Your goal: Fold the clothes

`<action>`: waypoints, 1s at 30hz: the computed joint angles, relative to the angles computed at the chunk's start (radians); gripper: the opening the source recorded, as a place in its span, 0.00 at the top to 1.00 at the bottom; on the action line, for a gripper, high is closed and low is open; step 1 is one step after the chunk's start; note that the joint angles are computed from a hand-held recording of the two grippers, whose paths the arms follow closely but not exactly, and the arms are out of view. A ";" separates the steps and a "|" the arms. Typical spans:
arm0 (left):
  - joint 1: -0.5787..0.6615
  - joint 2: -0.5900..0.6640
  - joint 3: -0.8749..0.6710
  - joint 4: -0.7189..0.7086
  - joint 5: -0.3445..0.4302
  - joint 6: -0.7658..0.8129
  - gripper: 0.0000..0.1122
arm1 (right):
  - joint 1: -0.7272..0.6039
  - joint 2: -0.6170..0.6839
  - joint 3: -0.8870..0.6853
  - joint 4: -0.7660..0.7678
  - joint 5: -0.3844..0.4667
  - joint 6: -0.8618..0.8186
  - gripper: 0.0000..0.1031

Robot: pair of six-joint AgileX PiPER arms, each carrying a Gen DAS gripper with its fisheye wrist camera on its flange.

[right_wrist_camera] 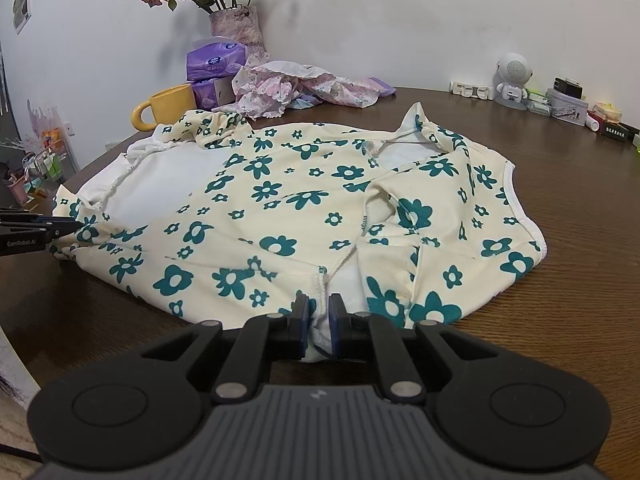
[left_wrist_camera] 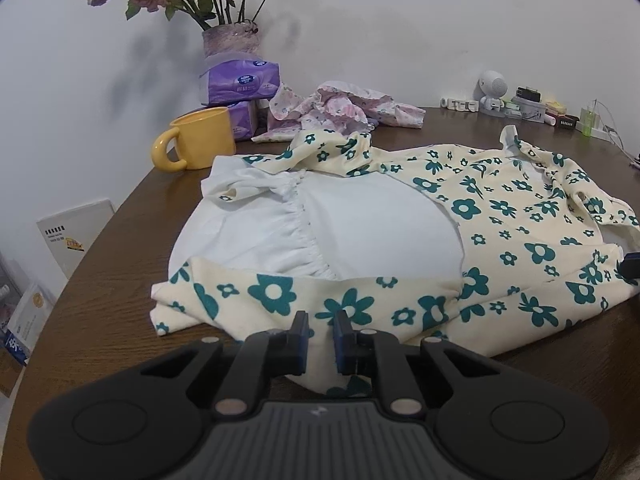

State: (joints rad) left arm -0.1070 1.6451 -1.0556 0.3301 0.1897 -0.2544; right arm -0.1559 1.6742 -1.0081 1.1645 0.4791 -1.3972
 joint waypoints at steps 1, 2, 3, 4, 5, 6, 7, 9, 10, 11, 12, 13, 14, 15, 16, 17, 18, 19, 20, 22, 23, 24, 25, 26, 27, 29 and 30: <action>-0.004 -0.002 -0.005 0.020 0.006 -0.027 0.88 | -0.002 0.000 -0.001 -0.001 0.003 0.002 0.91; -0.009 -0.004 -0.010 0.040 0.012 -0.054 0.88 | -0.004 0.001 -0.004 -0.008 0.008 0.012 0.90; -0.013 -0.007 -0.013 0.054 0.014 -0.073 0.87 | -0.008 0.002 -0.013 -0.023 0.021 0.034 0.90; -0.015 -0.015 -0.013 0.050 0.004 -0.071 0.86 | -0.020 -0.002 -0.021 -0.026 0.048 0.045 0.90; -0.018 -0.022 -0.012 0.028 -0.009 -0.052 0.81 | -0.038 -0.011 -0.025 -0.009 0.081 0.034 0.90; -0.021 -0.028 -0.013 -0.016 -0.023 -0.016 0.76 | -0.054 -0.021 -0.028 0.010 0.109 0.021 0.90; -0.024 -0.027 -0.020 -0.096 -0.036 0.053 0.74 | -0.069 -0.035 -0.032 0.033 0.132 0.004 0.90; -0.033 -0.013 -0.044 -0.240 -0.049 0.180 0.65 | -0.091 -0.057 -0.041 0.064 0.147 -0.016 0.90; -0.042 0.000 -0.062 -0.294 -0.052 0.226 0.64 | -0.093 -0.064 -0.048 0.069 0.129 -0.020 0.90; -0.053 0.017 -0.085 -0.338 -0.047 0.264 0.63 | -0.088 -0.064 -0.057 0.063 0.092 -0.019 0.89; -0.063 0.034 -0.109 -0.384 -0.040 0.303 0.61 | -0.078 -0.056 -0.070 0.044 0.048 -0.007 0.88; -0.072 0.053 -0.134 -0.433 -0.028 0.348 0.59 | -0.066 -0.041 -0.088 0.009 0.005 0.018 0.86; -0.081 0.072 -0.160 -0.473 -0.016 0.385 0.58 | -0.050 -0.019 -0.113 -0.049 -0.034 0.063 0.81; -0.092 0.090 -0.185 -0.499 -0.003 0.408 0.57 | -0.035 0.006 -0.136 -0.108 -0.075 0.112 0.78; -0.101 0.108 -0.209 -0.509 0.011 0.415 0.57 | -0.023 0.033 -0.158 -0.158 -0.107 0.154 0.75; -0.111 0.129 -0.237 -0.514 0.027 0.416 0.55 | -0.018 0.059 -0.181 -0.198 -0.116 0.194 0.74; -0.119 0.150 -0.265 -0.518 0.044 0.417 0.53 | -0.013 0.084 -0.205 -0.240 -0.113 0.242 0.72; -0.126 0.172 -0.295 -0.513 0.061 0.407 0.52 | -0.011 0.106 -0.228 -0.269 -0.105 0.277 0.67; -0.134 0.195 -0.326 -0.496 0.080 0.382 0.50 | -0.012 0.126 -0.249 -0.284 -0.090 0.296 0.63; -0.147 0.236 -0.379 -0.488 0.114 0.363 0.50 | 0.001 0.151 -0.266 -0.326 -0.106 0.339 0.63; -0.148 0.253 -0.403 -0.511 0.135 0.381 0.50 | 0.009 0.161 -0.271 -0.353 -0.122 0.366 0.63; -0.147 0.266 -0.419 -0.556 0.151 0.420 0.50 | 0.016 0.168 -0.273 -0.375 -0.133 0.385 0.63; -0.145 0.278 -0.436 -0.595 0.167 0.454 0.50 | 0.020 0.171 -0.271 -0.391 -0.140 0.398 0.68; -0.144 0.289 -0.452 -0.623 0.183 0.477 0.51 | 0.021 0.174 -0.270 -0.401 -0.140 0.403 0.73; -0.147 0.296 -0.466 -0.632 0.196 0.485 0.52 | 0.019 0.176 -0.269 -0.400 -0.136 0.395 0.74; -0.157 0.308 -0.489 -0.631 0.210 0.480 0.60 | 0.021 0.173 -0.260 -0.401 -0.146 0.376 0.83; -0.162 0.316 -0.504 -0.628 0.217 0.472 0.68 | 0.020 0.169 -0.257 -0.392 -0.147 0.366 0.84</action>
